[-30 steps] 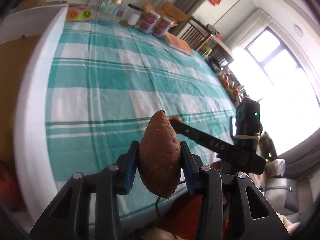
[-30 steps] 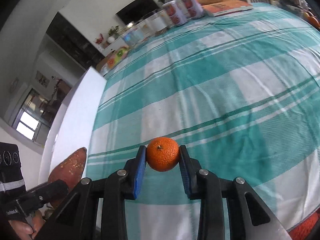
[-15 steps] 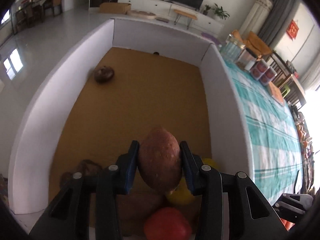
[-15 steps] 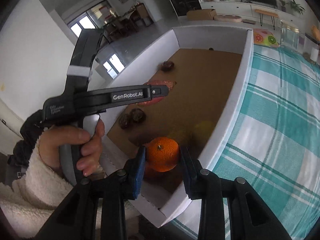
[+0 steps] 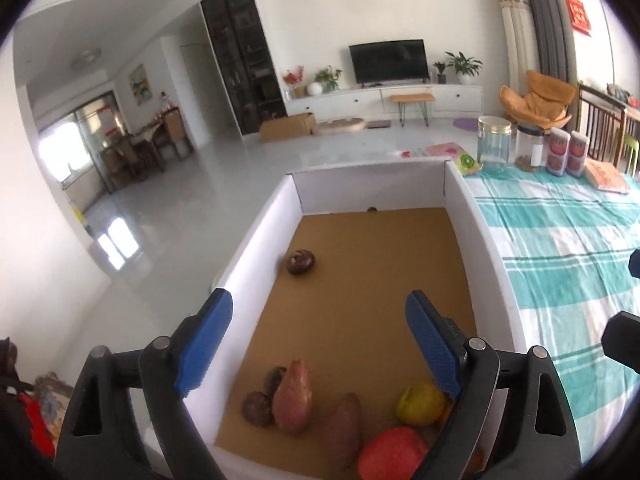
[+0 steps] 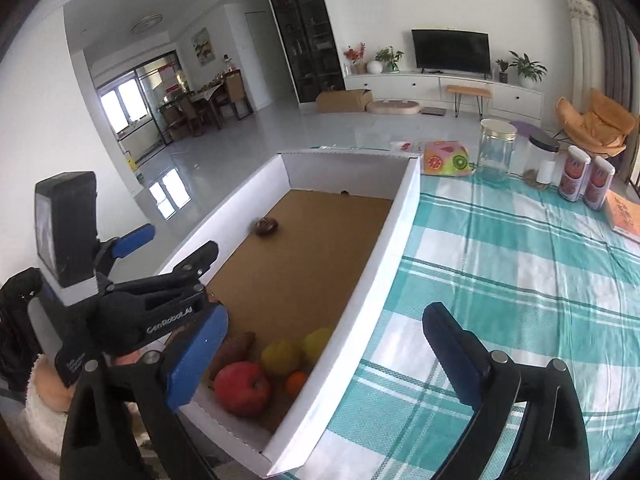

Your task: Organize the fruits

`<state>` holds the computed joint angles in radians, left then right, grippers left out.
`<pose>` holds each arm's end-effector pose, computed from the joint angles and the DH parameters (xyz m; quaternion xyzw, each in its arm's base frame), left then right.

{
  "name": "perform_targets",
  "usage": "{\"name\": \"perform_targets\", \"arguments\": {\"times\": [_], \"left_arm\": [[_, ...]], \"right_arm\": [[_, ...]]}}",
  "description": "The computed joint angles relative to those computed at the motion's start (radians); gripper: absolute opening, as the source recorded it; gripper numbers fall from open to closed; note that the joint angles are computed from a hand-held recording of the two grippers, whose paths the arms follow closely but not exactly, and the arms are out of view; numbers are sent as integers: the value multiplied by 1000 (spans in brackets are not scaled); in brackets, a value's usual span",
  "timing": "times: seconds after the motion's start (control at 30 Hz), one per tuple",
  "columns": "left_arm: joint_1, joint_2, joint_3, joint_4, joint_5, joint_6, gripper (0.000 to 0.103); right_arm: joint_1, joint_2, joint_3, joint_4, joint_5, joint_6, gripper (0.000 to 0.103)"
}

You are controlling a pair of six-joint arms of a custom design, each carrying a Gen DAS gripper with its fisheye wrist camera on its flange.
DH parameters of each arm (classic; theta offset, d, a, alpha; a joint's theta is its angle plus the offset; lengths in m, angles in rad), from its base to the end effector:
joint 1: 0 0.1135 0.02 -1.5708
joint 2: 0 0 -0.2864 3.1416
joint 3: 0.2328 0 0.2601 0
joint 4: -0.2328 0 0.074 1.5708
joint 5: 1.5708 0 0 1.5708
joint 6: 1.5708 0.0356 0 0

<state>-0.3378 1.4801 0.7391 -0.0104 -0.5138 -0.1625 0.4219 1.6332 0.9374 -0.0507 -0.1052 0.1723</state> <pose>0.2870 -0.0823 0.2005 -0.0232 0.8926 0.1304 0.4310 0.3186 0.1471 0.2089 -0.1348 0.9053 0.1632 0.3684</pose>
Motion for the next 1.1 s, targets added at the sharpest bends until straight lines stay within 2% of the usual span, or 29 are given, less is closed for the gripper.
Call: {"name": "perform_targets", "arguments": {"times": [0.07, 0.2, 0.33, 0.5, 0.73, 0.8, 0.9, 1.1], "left_arm": [[-14, -18, -13, -31, -4, -40, 90], [9, -33, -9, -128, 59, -109, 90], [-30, -42, -9, -196, -1, -147, 90], [-28, -43, -2, -253, -25, -159, 90], [24, -107, -53, -219, 43, -130, 90], [39, -115, -63, -207, 59, -122, 96], [62, -114, -60, -214, 67, -112, 98], [101, -111, -56, -211, 102, -101, 98]], "right_arm": [[9, 2, -16, -2, 18, 6, 98], [18, -9, -31, -34, 50, -1, 98], [65, -55, -44, -65, 101, 7, 98], [120, -59, -33, -80, 154, -3, 98], [154, -20, 42, -173, 169, 27, 102], [157, -6, 62, -195, 160, 37, 102], [159, 16, 84, -213, 158, 49, 102], [160, 61, 121, -236, 151, 70, 102]]}}
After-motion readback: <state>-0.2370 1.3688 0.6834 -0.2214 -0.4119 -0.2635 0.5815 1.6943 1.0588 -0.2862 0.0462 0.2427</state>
